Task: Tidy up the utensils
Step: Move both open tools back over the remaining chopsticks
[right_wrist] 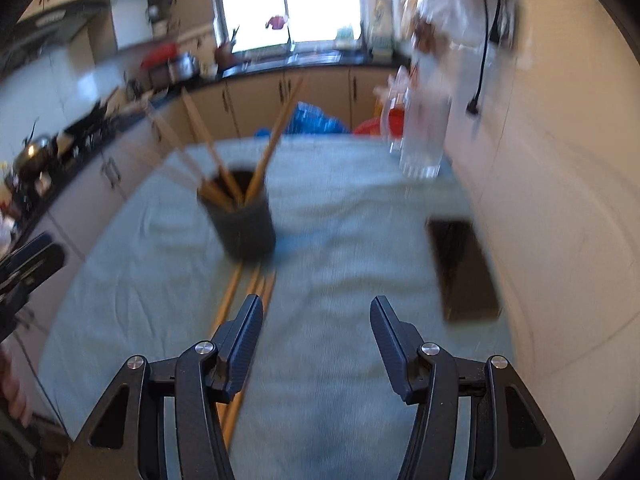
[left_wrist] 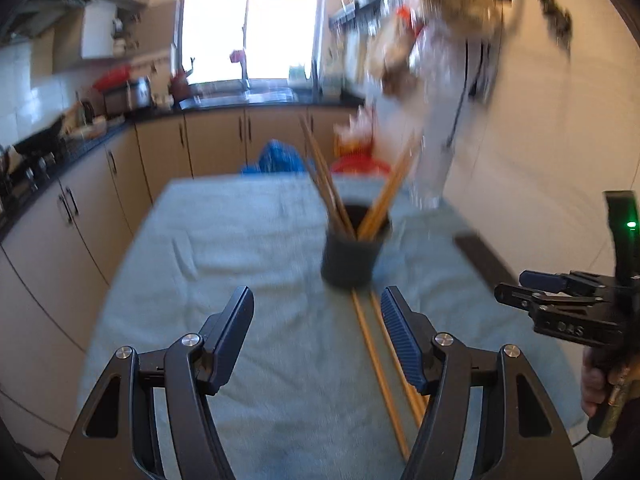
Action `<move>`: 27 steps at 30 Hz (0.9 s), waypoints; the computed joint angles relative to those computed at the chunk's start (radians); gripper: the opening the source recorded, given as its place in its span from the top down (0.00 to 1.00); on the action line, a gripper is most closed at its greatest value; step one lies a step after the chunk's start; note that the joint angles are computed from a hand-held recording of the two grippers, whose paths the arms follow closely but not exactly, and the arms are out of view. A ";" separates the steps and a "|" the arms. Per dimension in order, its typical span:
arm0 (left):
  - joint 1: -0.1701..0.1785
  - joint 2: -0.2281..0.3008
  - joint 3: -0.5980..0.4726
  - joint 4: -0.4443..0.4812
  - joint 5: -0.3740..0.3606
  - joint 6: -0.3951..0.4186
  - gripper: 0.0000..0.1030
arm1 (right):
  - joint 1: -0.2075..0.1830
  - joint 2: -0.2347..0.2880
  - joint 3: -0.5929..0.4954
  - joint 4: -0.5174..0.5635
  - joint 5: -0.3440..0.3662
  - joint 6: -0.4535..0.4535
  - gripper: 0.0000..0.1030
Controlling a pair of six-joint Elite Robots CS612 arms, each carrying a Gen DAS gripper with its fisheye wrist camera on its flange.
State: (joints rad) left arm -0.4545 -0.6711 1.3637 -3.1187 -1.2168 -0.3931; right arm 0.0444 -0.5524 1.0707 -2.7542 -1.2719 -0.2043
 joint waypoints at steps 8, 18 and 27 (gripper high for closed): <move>0.013 0.104 -0.150 0.253 -0.162 -0.036 0.57 | -0.004 0.030 0.022 0.095 0.065 -0.048 0.61; 0.021 0.201 -0.321 0.410 -0.146 0.031 0.97 | 0.002 0.090 -0.060 0.149 0.142 -0.028 0.62; 0.044 0.178 -0.275 0.399 -0.222 -0.027 1.00 | 0.031 0.138 -0.143 0.169 0.093 -0.015 0.70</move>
